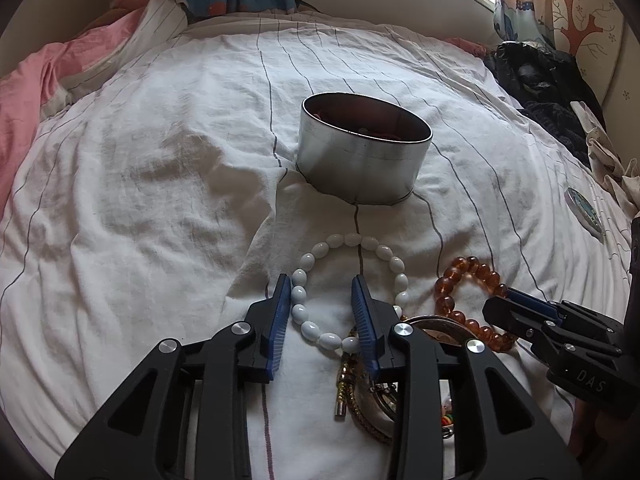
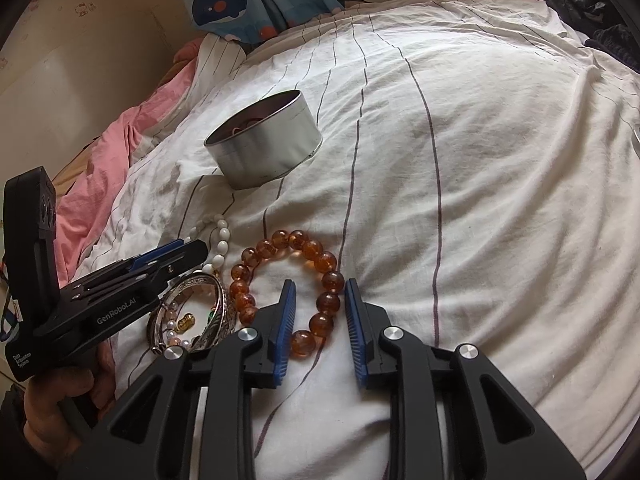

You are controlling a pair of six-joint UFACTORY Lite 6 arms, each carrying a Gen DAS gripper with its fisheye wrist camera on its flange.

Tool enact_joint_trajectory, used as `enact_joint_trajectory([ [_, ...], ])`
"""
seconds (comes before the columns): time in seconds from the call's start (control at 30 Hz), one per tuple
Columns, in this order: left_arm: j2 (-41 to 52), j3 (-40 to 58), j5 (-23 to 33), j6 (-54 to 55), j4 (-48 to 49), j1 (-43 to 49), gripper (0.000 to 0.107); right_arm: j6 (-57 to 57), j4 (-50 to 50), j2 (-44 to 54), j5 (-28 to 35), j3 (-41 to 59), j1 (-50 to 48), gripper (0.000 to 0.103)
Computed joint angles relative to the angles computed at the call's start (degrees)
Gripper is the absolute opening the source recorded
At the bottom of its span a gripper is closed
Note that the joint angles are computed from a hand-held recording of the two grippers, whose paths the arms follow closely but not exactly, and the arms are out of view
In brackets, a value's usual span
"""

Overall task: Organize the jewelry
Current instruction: 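Lift both bracelets with both tools toward the silver tin, then open the left tool over the tin while right tool releases amber beads there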

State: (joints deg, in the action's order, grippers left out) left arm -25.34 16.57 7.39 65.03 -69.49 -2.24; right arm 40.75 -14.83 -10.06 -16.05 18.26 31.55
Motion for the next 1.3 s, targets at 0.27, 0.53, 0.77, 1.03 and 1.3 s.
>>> enact_joint_trajectory([
  [0.27,-0.9,-0.5,4.5,12.1,-10.5,4.5,0.007,3.9,-4.5,-2.4,-1.8,-1.7,-0.8,0.012],
  [0.53,-6.1,0.6,15.1,5.9,-3.0,8.6,0.007,30.5,-34.3,-7.4,-18.0,-6.3,-14.1,0.012],
  [0.77,-8.7,8.2,18.9,-6.5,8.6,6.3,0.007,41.1,-44.3,-9.2,-22.4,-2.2,-17.9,0.012],
  [1.03,1.4,23.1,18.9,-8.7,9.1,3.9,0.007,48.5,-52.0,-7.7,-21.1,8.1,-18.9,0.012],
  [1.3,25.7,37.8,14.0,-11.5,9.0,3.3,0.008,49.4,-53.5,0.8,-21.8,17.8,-19.6,0.012],
])
